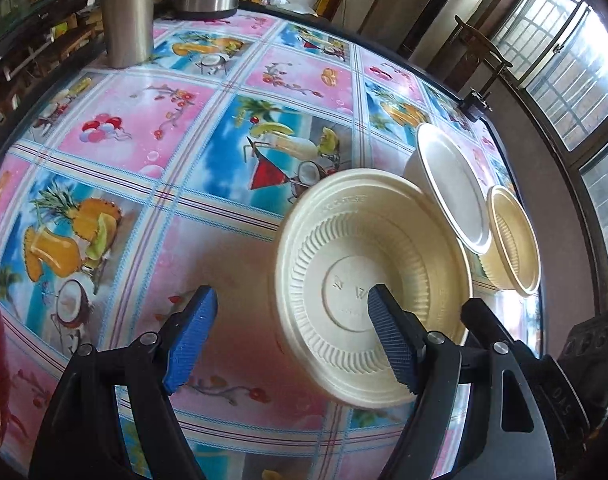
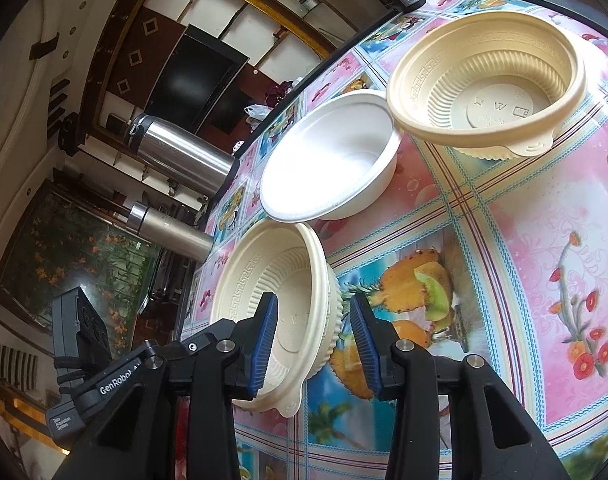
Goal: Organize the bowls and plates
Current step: 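Lift the beige bowl off the table with both grippers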
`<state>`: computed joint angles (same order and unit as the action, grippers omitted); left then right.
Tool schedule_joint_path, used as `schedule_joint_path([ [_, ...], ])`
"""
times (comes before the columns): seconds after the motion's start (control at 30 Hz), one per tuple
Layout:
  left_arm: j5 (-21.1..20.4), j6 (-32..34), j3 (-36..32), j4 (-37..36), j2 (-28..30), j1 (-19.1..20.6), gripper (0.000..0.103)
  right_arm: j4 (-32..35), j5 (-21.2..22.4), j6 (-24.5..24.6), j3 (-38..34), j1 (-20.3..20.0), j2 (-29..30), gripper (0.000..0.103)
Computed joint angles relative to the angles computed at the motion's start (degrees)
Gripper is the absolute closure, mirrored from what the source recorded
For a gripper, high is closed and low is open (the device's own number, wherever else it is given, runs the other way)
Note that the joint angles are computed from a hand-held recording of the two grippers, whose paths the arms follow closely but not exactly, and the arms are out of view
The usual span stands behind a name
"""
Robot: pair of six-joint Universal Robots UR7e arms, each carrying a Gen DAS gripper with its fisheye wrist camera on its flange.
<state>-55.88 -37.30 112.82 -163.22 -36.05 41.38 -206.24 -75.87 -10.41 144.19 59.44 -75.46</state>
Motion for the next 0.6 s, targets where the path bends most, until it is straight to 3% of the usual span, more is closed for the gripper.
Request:
schedule_joint_path([
  [0.6,9.4,4.0,0.9,-3.5,2.2,-3.5,0.025,-0.4,-0.7,0.1,-0.3,0.4,0.6,0.065],
])
